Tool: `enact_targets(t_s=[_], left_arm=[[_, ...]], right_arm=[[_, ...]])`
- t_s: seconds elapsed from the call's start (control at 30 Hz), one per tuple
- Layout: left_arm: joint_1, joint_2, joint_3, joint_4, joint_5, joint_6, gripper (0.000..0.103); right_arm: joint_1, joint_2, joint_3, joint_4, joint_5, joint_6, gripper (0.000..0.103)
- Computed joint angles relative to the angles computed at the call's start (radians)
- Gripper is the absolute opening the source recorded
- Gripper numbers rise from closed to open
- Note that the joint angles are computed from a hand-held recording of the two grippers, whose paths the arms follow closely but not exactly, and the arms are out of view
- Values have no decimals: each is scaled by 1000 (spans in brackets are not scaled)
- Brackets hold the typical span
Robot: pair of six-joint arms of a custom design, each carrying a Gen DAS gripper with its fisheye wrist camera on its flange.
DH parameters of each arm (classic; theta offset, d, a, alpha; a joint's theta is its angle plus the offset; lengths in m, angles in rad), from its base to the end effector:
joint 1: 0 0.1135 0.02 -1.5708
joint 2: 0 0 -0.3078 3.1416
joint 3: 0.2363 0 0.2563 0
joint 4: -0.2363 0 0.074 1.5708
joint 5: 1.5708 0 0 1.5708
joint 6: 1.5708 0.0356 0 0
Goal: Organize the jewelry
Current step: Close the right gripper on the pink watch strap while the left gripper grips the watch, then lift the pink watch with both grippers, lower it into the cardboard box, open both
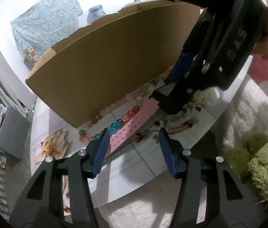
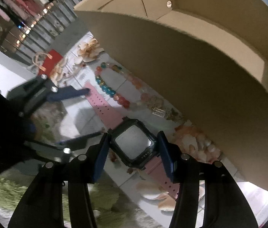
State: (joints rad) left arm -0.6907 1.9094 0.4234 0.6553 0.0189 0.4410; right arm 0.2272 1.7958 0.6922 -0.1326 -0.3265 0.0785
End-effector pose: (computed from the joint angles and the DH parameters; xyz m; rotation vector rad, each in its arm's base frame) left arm 0.2131 -0.1770 0.0797 1.2973 2.0262 -0.1388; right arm 0.2798 0.0764 0.1163 -0.2871 2.8005 0.5305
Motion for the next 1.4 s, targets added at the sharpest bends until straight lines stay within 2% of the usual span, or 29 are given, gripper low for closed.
enact_targets(t_s=[0.13,0.2,0.27,0.47,0.6,0.73,0.87,0.97,1.1,1.13,1.4], left_arm=[[0,19,37,-33,4,-19,40],[9,22,70,-77,20,-43,27],[32,37,89,-103,48,-62,19],[93,39,166,-243,157,-113,13],[120,45,216,-320,198,-127,11],[142,55,256,-377,232,-139,10],[139,57,274,-396,218,-142,9],[149,72,306,-411,209,-127,9],[134,76,289,-373,183,-132,8],[128,74,279,-354,170,-133,7],[128,-21,211,-299,165,-133,3]], right_arm=[[-37,-8,-12,2,-67,-13,50],[-38,-8,-19,14,-81,-7,50],[-40,-7,-33,37,-82,-2,50],[-67,-52,-100,104,-72,28,52],[-43,-141,-180,149,21,38,52],[30,-195,-242,205,176,64,52],[116,-200,-277,273,356,81,52],[169,-182,-286,298,470,70,42],[195,-155,-292,314,549,71,20],[202,-159,-301,326,565,71,11],[274,-265,-335,324,676,114,6]])
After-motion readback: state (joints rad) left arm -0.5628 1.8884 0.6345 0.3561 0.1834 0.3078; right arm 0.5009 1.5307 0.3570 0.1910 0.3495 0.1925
